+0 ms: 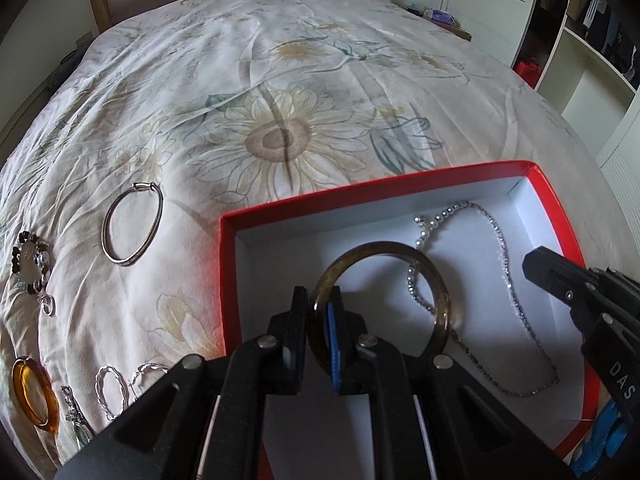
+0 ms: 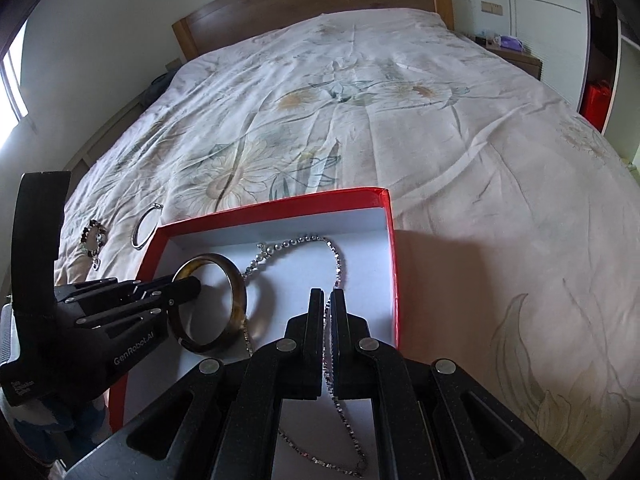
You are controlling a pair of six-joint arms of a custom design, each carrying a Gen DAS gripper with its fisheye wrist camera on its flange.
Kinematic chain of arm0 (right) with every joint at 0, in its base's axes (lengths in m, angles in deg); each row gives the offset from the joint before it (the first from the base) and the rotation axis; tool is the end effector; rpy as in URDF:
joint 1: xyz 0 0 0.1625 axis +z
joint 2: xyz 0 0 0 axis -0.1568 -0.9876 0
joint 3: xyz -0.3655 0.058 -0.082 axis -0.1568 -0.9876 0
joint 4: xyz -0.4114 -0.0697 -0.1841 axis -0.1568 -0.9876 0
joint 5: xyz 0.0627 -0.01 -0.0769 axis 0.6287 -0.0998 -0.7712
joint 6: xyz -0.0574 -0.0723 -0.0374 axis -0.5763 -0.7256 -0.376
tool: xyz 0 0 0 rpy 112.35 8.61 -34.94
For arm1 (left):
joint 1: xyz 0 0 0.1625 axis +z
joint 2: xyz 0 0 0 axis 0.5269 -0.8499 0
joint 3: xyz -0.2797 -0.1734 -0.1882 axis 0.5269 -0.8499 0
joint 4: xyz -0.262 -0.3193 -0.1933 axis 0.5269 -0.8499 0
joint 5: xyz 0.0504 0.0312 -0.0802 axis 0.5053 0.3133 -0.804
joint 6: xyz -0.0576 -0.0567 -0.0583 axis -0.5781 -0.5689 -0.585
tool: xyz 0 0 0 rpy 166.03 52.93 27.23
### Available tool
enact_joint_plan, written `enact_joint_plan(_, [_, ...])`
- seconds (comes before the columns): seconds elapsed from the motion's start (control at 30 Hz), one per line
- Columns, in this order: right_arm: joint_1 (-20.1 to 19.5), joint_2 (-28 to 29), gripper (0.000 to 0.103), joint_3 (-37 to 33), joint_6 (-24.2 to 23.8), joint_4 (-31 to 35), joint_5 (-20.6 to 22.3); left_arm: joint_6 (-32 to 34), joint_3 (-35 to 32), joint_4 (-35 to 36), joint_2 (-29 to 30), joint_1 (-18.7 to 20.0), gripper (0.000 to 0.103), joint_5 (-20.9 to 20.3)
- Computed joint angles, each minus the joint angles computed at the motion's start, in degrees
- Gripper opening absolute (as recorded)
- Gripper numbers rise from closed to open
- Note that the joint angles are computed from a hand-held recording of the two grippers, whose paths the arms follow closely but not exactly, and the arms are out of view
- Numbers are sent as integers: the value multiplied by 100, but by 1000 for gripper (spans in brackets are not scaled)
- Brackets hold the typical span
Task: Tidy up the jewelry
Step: 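Open the left tool releasing the bangle while the right tool releases the necklace in the box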
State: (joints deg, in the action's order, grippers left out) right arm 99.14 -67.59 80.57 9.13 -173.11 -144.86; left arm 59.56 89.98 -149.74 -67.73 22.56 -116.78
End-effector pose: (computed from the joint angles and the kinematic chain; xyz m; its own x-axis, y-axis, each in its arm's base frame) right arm 0.1029 -0.6945 0.1747 -0.7863 -0.3456 0.5121 -0.5292 0.8046 -0.2694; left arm -0.2281 -0.6834 0.0105 -0.7117 -0.0758 -0.6984 0.2850 0.8776 -0.3856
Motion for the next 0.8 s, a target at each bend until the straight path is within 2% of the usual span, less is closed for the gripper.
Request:
enact_joint_plan(0.1, [21,-3,5,1,17,-3,-35,18,7,-37,-9,10,10,-54])
enact_joint_plan(0.23, [49,-161,20,138,85,-88,-49,109,58,-192,-83,35,30,-307])
enact_joint_plan(0.33, [94,-352,23,308,118,-170,-107,243,159,-300,-172,-30,33,-377])
enact_joint_plan(0.5, [213,-823,26,711,244,-215,-152,156,535,-380,-583,-265,33,-384])
enact_joint_plan(0.63, [386,-1318,33,1173,377,-208,-144,-47,1129,-453,-1160,-620,33,-117])
enact_joint_plan(0.8, [644,-1971,39,1835,561,-171,-124,-933,1933,264,-2033,-1147,33,328])
